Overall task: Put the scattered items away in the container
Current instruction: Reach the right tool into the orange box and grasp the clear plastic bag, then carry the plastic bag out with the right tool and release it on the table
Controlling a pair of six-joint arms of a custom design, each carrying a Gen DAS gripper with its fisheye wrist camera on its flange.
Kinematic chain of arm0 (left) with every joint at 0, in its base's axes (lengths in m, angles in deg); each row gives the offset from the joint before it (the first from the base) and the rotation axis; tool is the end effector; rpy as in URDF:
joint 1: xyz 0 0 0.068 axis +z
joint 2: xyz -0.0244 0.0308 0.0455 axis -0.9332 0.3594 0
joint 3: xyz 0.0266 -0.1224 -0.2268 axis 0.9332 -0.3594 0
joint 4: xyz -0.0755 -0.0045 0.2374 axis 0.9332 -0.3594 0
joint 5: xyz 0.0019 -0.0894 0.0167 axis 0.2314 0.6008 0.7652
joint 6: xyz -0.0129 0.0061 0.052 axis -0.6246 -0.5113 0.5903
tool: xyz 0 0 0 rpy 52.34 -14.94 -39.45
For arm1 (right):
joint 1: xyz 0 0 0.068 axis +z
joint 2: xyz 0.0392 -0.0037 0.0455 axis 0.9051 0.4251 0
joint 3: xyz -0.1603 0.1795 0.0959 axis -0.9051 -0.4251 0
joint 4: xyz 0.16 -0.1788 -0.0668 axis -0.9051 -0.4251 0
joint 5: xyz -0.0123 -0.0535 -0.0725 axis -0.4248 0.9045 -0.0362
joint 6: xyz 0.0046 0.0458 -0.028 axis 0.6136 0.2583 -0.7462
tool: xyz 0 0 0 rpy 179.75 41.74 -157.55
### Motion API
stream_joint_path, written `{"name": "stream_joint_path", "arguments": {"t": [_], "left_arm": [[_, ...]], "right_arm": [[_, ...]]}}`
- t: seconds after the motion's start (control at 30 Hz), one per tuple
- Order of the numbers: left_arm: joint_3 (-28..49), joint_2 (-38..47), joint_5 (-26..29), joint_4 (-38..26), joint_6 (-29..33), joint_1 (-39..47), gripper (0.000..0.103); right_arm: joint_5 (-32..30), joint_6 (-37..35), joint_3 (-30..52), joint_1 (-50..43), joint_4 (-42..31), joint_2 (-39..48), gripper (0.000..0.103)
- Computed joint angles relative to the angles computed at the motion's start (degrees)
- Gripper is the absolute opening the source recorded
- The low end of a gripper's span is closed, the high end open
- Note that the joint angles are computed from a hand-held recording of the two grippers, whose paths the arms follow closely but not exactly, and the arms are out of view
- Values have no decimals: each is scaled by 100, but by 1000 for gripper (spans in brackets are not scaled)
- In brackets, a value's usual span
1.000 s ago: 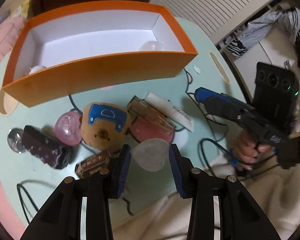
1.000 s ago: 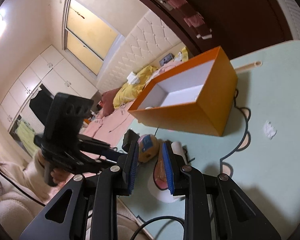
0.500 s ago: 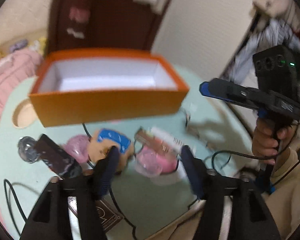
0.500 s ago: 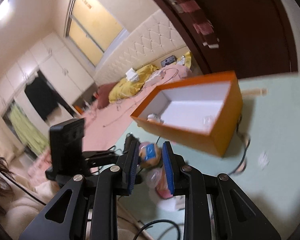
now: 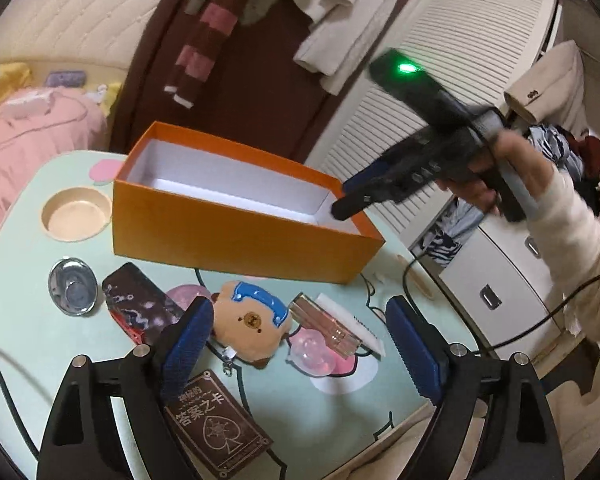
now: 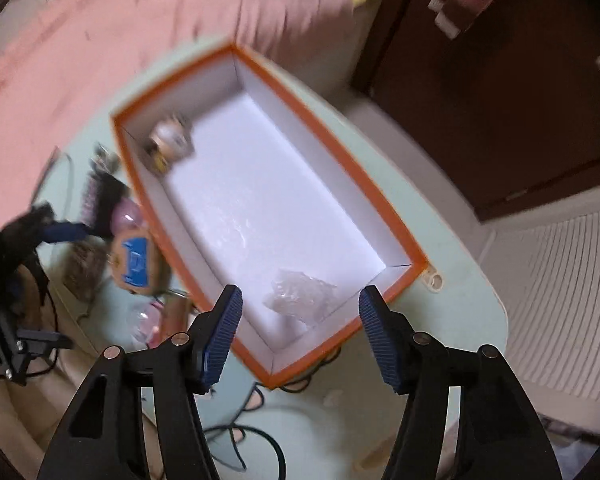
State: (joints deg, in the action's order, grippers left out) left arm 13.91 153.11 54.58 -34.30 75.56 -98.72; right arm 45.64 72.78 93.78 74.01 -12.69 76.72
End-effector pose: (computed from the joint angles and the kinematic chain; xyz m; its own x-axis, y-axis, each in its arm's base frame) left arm 0.2310 -0.1534 0.1460 -0.6632 0.1344 -0.7362 0.6543 0.5817 -0.4833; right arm 0.3085 0.0473 0.2548 -0.9164 -0.3893 -0.0927 -0.3812 0.9198 -0.0932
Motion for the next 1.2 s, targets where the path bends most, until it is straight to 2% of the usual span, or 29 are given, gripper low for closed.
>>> {"name": "stream_joint_path", "arguments": {"t": [0.1,0.27,0.3,0.33,0.43,0.57,0.7,0.93,1.07,1.2], "left_arm": [[-156,-171,7,122,30,46,87],[-238,-196,78,326,-73,113,87],[-219,-173,80,311,-85,119,87],[-200,-152,79,293,-97,124,87],[-178,-110,72,296,-118,118,87],[-174,-91,56,313,-146,103,87],[-181,-52,22,367,-205,108,87],[-149,10,-9,330,-243,154,87],[-152,5,-42,307,-227,152,87],[-167,-22,-96,297,-234,158,87]], "right_arm": [[-31,-37,713,3,-527,886,62],[397,-283,1501,142,-1307,1971,62],[458,-348,1521,145,-1341,2131,56],[447,-373,1506,112,-1339,2261,39],[338,-559,1371,-20,-1141,2243,38],[359,-638,820,-160,-624,1856,37],[-1,-738,119,-393,38,1185,36],[-1365,-566,-1085,-967,1057,-730,37],[-2050,-549,-1636,-1275,959,-1703,37],[-2117,-498,-2091,-1245,713,-2354,37]]}}
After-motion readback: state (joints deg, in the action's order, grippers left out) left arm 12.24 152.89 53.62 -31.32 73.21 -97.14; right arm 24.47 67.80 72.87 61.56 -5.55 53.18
